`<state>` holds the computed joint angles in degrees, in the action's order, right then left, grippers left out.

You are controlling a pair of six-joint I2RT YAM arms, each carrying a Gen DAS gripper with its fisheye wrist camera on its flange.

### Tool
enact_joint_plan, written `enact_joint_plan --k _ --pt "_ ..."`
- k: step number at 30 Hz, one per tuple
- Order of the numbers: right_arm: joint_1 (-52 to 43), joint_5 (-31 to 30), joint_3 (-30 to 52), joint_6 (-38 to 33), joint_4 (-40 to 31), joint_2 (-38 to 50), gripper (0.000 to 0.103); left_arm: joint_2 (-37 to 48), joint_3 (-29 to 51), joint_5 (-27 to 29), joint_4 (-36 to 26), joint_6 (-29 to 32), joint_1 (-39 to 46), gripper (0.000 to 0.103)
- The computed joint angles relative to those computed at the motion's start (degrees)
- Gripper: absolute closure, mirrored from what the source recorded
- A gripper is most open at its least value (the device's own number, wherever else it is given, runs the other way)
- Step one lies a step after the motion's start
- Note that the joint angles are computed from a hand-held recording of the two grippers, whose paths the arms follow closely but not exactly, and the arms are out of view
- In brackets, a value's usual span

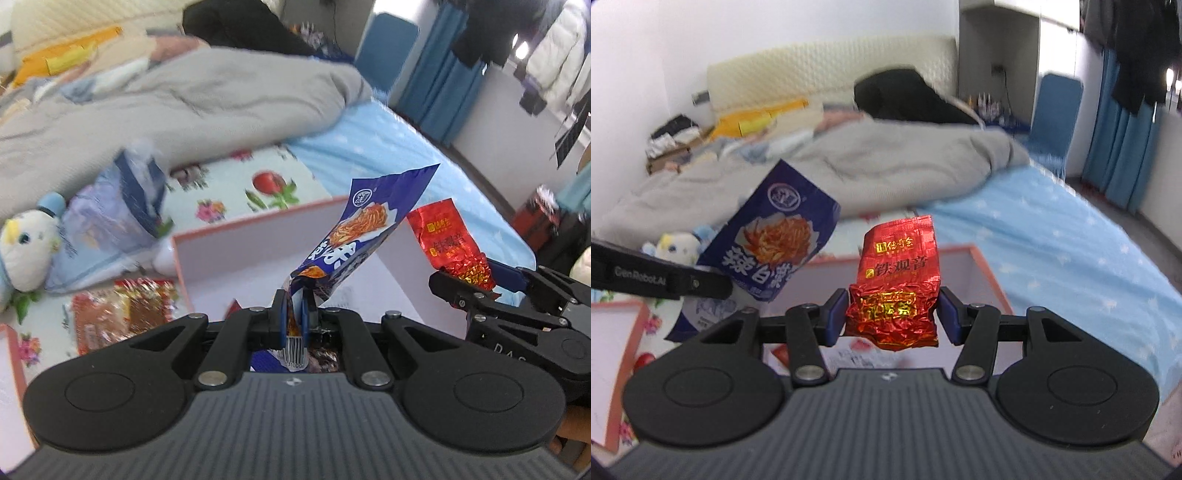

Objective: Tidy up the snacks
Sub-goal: 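Lift and carry both held packets over the pink box, then open both tools to drop the packets into the pink box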

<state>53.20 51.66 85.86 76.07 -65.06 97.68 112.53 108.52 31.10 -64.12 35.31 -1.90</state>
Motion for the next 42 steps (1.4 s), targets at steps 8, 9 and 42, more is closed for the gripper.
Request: enact_joint_plan --k 8,9,42 --pt "-1.6 -6.9 -6.6 1.4 2.3 -0.2 0.048 1.3 -3.3 -4.7 0.2 1.4 -4.2 0.094" --pt "-1.6 -7.4 -7.1 1.7 2.4 -0.4 0.048 1.3 -3.9 -5.3 0.8 1.2 -4.4 0.094" --pt "5.2 3.7 -2.4 10.2 -1.5 -2.6 0.021 -6.7 -7.6 9.2 2.3 5.3 9.5 0.062"
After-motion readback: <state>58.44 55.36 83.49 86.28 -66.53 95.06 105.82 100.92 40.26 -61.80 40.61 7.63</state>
